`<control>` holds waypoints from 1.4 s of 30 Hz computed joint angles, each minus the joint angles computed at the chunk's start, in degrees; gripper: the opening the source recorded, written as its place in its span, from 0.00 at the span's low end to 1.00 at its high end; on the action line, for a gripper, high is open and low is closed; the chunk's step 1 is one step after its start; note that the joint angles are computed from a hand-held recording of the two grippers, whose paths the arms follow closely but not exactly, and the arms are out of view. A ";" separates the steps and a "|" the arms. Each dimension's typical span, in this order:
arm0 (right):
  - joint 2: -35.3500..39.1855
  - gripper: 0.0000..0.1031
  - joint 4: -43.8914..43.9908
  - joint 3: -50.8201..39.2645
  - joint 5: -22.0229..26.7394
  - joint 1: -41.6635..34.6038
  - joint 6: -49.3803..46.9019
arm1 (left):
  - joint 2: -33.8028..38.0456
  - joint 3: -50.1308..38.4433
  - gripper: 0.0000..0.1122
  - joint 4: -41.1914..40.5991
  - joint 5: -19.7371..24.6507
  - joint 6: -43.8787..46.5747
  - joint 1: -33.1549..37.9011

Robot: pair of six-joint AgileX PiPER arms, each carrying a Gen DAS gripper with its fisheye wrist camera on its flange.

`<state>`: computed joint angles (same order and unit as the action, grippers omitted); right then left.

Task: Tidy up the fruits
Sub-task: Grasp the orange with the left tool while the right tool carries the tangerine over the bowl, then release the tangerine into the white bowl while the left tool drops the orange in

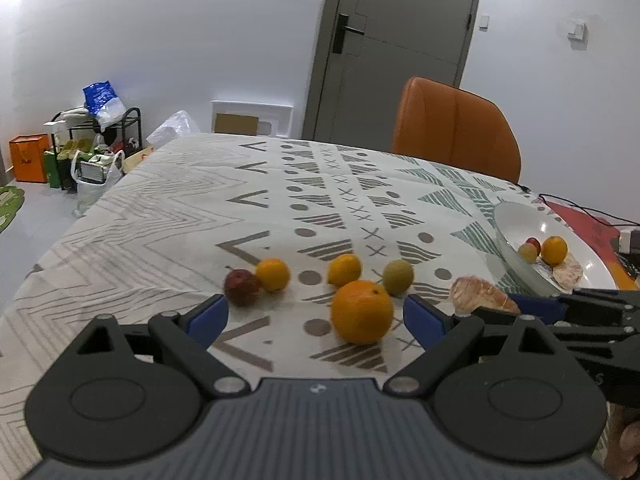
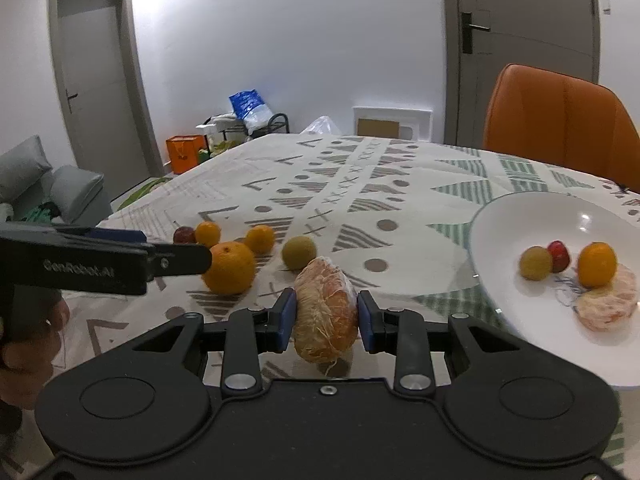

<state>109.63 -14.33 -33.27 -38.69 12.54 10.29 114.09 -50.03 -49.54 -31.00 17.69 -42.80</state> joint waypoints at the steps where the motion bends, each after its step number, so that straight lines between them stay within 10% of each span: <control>1: -0.21 0.30 -0.29 0.22 -0.22 -0.42 0.20 | 0.49 -0.69 0.83 -0.27 0.22 0.35 -0.16; 7: -2.02 0.30 -1.27 1.79 -1.38 -3.38 0.83 | 3.06 -4.50 0.78 -0.80 1.77 1.70 -0.23; 11: -3.58 0.30 -1.77 3.28 -2.70 -6.27 1.07 | 5.75 -8.85 0.34 -1.49 6.88 2.15 0.73; 42: -2.52 0.30 -11.96 7.23 -10.56 -27.90 6.02 | 10.24 -24.75 0.34 -22.54 8.97 29.05 -6.96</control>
